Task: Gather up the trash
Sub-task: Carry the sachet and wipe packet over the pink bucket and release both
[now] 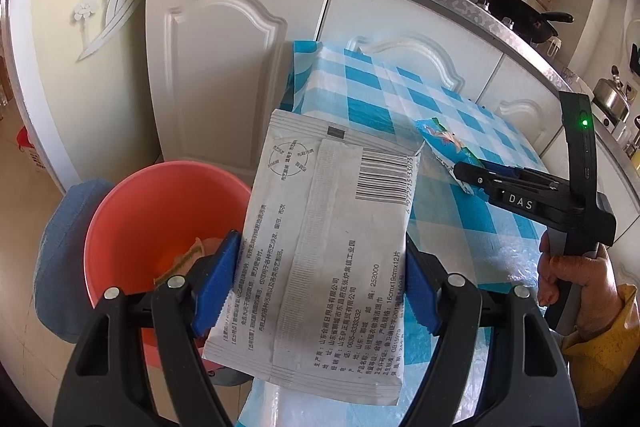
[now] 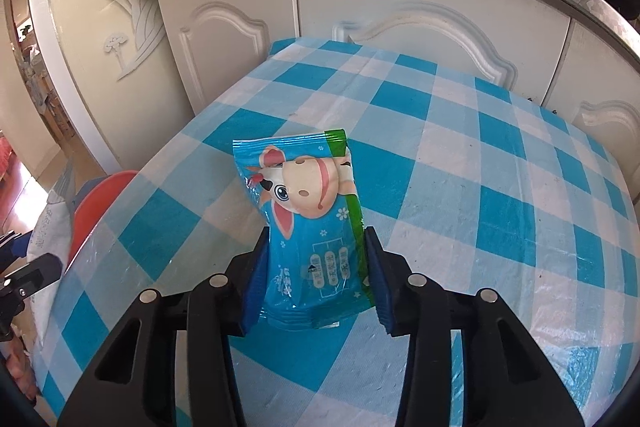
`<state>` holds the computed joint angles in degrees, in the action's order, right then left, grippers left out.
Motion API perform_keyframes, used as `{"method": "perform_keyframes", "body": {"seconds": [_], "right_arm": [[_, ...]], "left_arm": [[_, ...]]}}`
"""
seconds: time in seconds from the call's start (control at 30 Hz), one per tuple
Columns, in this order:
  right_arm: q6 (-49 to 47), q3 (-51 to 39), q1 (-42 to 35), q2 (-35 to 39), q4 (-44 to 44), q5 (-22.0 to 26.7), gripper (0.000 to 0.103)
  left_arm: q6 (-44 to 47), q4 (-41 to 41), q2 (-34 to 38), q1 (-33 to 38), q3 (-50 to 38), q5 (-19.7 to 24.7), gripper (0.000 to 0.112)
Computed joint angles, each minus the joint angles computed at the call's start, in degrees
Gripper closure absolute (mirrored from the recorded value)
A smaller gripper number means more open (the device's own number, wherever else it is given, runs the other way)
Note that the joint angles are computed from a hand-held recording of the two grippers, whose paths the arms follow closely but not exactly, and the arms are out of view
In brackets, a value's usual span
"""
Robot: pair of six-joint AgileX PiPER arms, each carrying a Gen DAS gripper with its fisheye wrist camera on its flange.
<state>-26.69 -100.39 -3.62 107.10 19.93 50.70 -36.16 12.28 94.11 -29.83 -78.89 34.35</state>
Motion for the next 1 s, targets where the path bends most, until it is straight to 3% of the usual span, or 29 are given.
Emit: {"method": "perform_keyframes", "body": {"seconds": [0.33,1.0], "right_arm": [[-0.42,3.21,2.92,-4.07,3.21,-0.18,0.059],[1.52,-4.73,17.31,-1.44,0.80,3.41,0.059]], "left_arm": [[-0.99,1.31,-2.84,1.41,2.04,-0.67,0.037],[-5.85,9.91,-4.26,8.04,4.38,-0.15,0.037]]}}
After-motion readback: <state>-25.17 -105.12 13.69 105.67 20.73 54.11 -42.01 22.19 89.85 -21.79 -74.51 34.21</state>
